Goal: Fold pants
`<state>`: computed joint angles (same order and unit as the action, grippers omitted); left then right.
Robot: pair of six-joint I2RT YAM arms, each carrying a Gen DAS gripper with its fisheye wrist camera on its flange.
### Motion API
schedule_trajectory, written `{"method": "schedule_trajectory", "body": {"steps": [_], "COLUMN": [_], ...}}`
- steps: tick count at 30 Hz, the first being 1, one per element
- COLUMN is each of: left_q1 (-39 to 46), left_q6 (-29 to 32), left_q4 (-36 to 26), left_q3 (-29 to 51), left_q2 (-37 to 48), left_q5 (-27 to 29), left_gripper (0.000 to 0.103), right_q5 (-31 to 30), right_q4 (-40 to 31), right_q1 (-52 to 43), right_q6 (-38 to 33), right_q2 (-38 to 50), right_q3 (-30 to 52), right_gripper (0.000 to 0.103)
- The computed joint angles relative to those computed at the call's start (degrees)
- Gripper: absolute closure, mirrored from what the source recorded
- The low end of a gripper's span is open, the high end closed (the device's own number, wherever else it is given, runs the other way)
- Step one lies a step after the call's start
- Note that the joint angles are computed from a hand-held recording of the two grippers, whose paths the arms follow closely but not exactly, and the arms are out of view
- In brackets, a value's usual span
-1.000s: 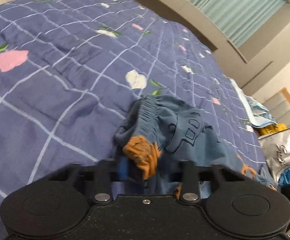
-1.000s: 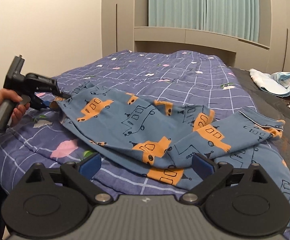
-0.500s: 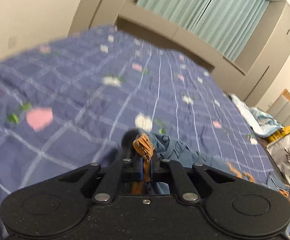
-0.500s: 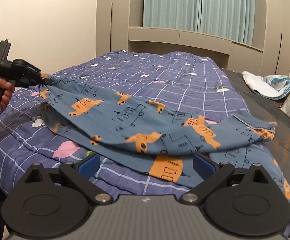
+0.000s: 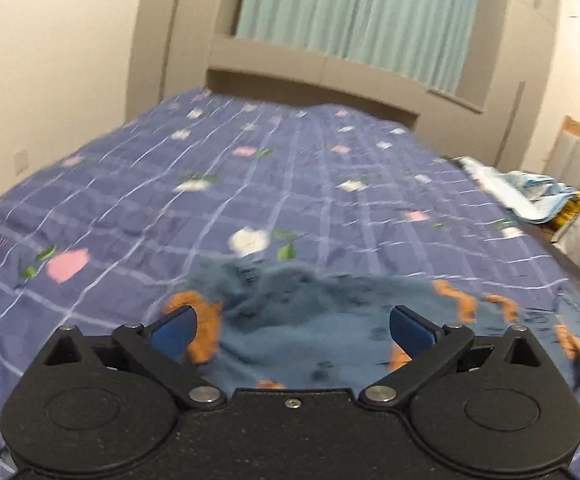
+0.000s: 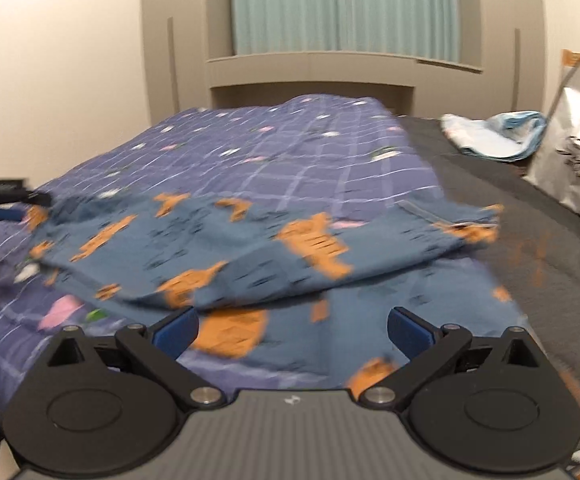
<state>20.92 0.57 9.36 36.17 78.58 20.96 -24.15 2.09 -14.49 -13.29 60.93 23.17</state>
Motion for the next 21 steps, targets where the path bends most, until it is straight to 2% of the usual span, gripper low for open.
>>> {"method": "schedule_trajectory", "body": {"steps": [5, 9, 12, 16, 19, 21], "left_q1": [-8.8, -17.1, -22.5, -30.5, -34.2, -35.2], "left_q6": [-1.6, -2.0, -3.6, -4.6, -4.8, -4.8], "left_q4": [0.3, 1.4, 4.4, 6.3, 4.5, 1.5], "left_q3": [-1.7, -0.3, 1.6, 5.1, 8.8, 12.6], "left_q2": [-3.6, 0.0, 6.2, 13.9, 18.1, 20.9], "left_q5": [1.2, 5.5, 10.6, 9.0, 8.3, 8.5], "left_gripper": [0.001, 0.001, 0.001, 0.001, 0.001, 0.001], "right_q5": [-1.7, -5.0, -7.6, -7.0, -6.4, -3.9], "right_q4": [1.3, -0.6, -7.5, -16.3, -21.4, -22.9], "right_q1": [-7.8, -11.8, -12.9, -10.6, -7.5, -4.8], "right_q6": [-1.2, -3.9, -6.8, -11.6, -13.1, -12.4], "right_q2": [10.0, 18.7, 25.7, 33.8, 40.7, 45.4], "right_q3": [7.7, 15.9, 25.7, 39.3, 49.4, 55.5], "right_gripper": [0.000, 0.000, 0.000, 0.000, 0.000, 0.002]}}
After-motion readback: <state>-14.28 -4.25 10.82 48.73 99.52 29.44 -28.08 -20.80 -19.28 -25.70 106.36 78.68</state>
